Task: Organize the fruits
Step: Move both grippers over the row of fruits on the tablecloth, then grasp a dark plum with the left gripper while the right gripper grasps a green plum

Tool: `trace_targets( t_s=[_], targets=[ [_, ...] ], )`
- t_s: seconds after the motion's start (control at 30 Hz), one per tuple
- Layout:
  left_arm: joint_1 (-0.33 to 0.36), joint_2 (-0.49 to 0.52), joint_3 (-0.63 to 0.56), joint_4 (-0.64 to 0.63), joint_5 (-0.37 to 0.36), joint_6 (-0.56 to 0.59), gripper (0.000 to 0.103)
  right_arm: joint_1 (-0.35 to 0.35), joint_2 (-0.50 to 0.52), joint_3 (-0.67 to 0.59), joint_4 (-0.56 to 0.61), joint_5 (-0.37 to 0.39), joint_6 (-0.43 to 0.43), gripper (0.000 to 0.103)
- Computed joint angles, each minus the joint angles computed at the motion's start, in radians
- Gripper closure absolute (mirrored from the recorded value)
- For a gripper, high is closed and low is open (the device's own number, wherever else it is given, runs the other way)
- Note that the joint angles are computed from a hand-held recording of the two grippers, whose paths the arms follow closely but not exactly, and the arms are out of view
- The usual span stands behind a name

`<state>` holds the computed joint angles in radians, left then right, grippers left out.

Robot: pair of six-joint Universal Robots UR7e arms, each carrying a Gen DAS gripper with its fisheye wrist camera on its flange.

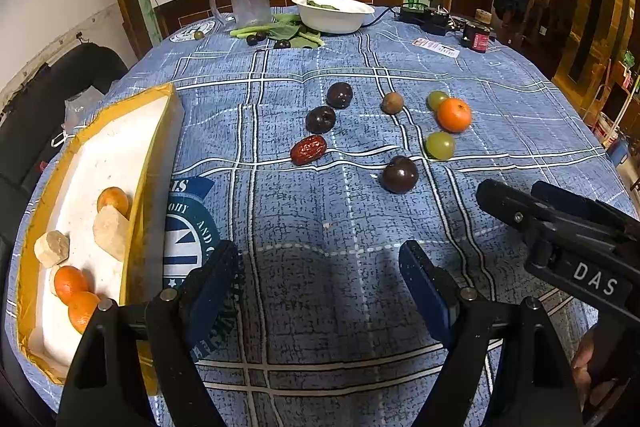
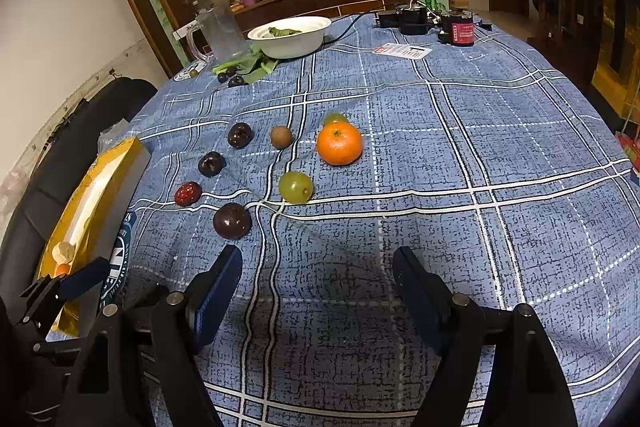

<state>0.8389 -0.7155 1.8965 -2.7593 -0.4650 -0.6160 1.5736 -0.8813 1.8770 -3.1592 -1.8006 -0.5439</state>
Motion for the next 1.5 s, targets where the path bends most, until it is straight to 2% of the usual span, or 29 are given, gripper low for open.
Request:
trace_targets(
  t_s=[0.3, 0.53, 0.7, 0.8, 0.87, 0.97, 1.03, 1.1, 1.17, 1.23, 1.3, 1.33, 1.37, 1.5],
  targets=[
    [0.02, -0.007, -0.004, -0.006, -0.023, -0.001, 0.021, 0.013, -0.007, -0.019, 0.051, -0.028, -0.008, 0.022],
    [0.037, -0.041, 0.015, -0.04, -0.031, -0.002, 0.021, 0.023, -0.007, -0.046, 0.069, -0.07, -0.053, 0.022],
    [0.057, -0.082, 0.034, -0.077, -0.036, 0.003, 0.021, 0.026, 0.011, -0.067, 0.093, -0.056, -0.065, 0.022],
    [0.064, -0.091, 0.039, -0.14, -0.082, 0.067, 0.021, 0.033, 0.033, -0.083, 0.105, -0.044, -0.091, 0.022],
    [0.068, -0.088, 0.031, -0.187, -0.138, 0.127, 0.022, 0.042, 0.057, -0.099, 0.083, -0.057, -0.109, 0.025],
    [0.07, -0.059, -0.005, -0.221, -0.197, 0.207, 0.028, 0.048, 0.087, -0.137, 0.068, -0.061, -0.104, 0.028],
    [0.068, -0.029, -0.033, -0.235, -0.207, 0.259, 0.028, 0.053, 0.112, -0.173, 0.069, -0.071, -0.101, 0.037],
    [0.07, 0.002, -0.066, -0.23, -0.216, 0.304, 0.029, 0.059, 0.136, -0.203, 0.075, -0.089, -0.106, 0.04],
    [0.077, 0.023, -0.094, -0.211, -0.219, 0.328, 0.037, 0.061, 0.159, -0.231, 0.096, -0.107, -0.111, 0.04],
    [0.088, 0.031, -0.111, -0.182, -0.236, 0.328, 0.042, 0.058, 0.178, -0.257, 0.125, -0.123, -0.103, 0.046],
    [0.102, 0.039, -0.127, -0.169, -0.259, 0.326, 0.047, 0.05, 0.179, -0.26, 0.134, -0.108, -0.105, 0.054],
    [0.109, 0.046, -0.14, -0.16, -0.27, 0.326, 0.049, 0.046, 0.174, -0.26, 0.152, -0.094, -0.106, 0.065],
    [0.113, 0.05, -0.148, -0.155, -0.273, 0.327, 0.052, 0.04, 0.165, -0.259, 0.174, -0.067, -0.096, 0.069],
    [0.121, 0.088, -0.185, -0.178, -0.279, 0.378, 0.053, 0.032, 0.155, -0.243, 0.14, -0.038, -0.092, 0.074]
  ],
)
